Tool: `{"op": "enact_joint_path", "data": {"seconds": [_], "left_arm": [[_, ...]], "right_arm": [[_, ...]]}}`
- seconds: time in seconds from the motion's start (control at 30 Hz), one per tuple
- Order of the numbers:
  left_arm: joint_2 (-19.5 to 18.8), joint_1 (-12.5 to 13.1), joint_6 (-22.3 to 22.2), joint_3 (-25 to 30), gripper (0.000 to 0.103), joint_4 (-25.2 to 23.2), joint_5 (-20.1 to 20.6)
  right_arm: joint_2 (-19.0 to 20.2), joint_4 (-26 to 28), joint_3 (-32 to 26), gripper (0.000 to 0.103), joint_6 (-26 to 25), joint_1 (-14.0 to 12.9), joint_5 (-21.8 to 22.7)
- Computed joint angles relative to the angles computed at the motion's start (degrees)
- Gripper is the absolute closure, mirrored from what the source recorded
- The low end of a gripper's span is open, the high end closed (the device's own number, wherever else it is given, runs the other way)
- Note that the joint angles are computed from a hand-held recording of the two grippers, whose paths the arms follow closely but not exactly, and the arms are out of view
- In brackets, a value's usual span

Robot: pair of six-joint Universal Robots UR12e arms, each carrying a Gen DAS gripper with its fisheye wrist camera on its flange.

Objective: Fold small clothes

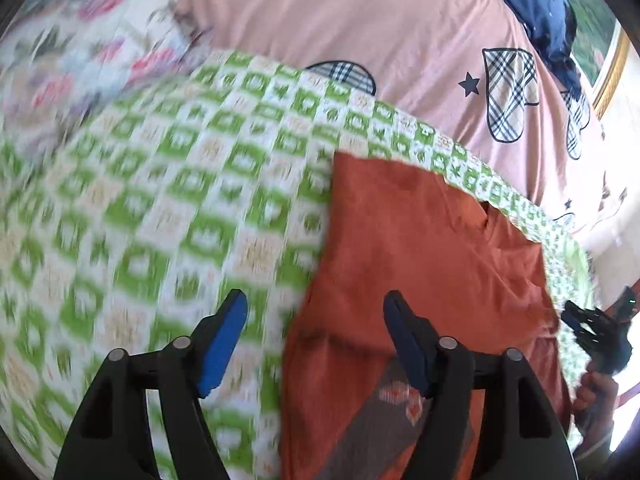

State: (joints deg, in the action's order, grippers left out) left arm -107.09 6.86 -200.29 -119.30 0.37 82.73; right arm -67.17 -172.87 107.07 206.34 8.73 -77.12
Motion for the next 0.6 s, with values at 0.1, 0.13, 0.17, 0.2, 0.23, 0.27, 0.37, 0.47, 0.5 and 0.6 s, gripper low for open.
{"op": "enact_joint_path", "data": {"seconds": [0.1, 0.13, 0.17, 0.2, 0.23, 0.27, 0.37, 0.47, 0.5, 0.6], "left_arm": [[-0.81, -0.58, 0.43, 2.55, 0.031, -2.68, 0.52], [-0.83, -0.78, 0.43, 2.79, 0.031, -2.51, 0.37], [-0.83, -1.03, 0.41, 2.90, 0.031, -2.12, 0.37], [-0.47, -1.41, 0.64, 2.45, 0.031, -1.77, 0.49], [-0.14, -1.63, 0.94, 2.03, 0.031, -1.83, 0.43], [0.43, -1.87, 1.49, 1.24, 0.031, -2.02, 0.28], [2.22, -2.49, 2.78, -1.36, 0.031, -2.89, 0.63], [4.83, -2.65, 3.72, -5.07, 0.031, -4.55, 0.16], [6.04, -2.78, 3.98, -6.57, 0.031, -5.68, 0.19], [8.74, -3.01, 4.25, -10.06, 0.030, -7.45, -0.56]], "right_arm": [[-1.95, 0.29, 1.63, 0.059, -2.49, 0.16, 1.06], [-2.87, 1.02, 2.35, 0.056, -3.80, 0.19, 1.11], [-3.76, 1.97, 3.00, 0.055, -5.18, 0.20, 1.05], [-5.02, 3.46, 3.92, 0.055, -7.16, 0.21, 0.82], [-6.18, 4.70, 4.87, 0.055, -8.76, 0.14, 0.63], [-7.17, 5.75, 5.75, 0.055, -9.88, 0.00, 0.57], [-10.79, 10.77, 8.81, 0.055, -13.13, 0.16, -2.02], [-13.72, 16.44, 11.19, 0.055, -16.24, 1.81, -8.27], [-14.49, 18.06, 11.97, 0.055, -16.73, 2.30, -9.48], [-16.04, 23.05, 13.72, 0.055, -18.09, 3.22, -10.70]]}}
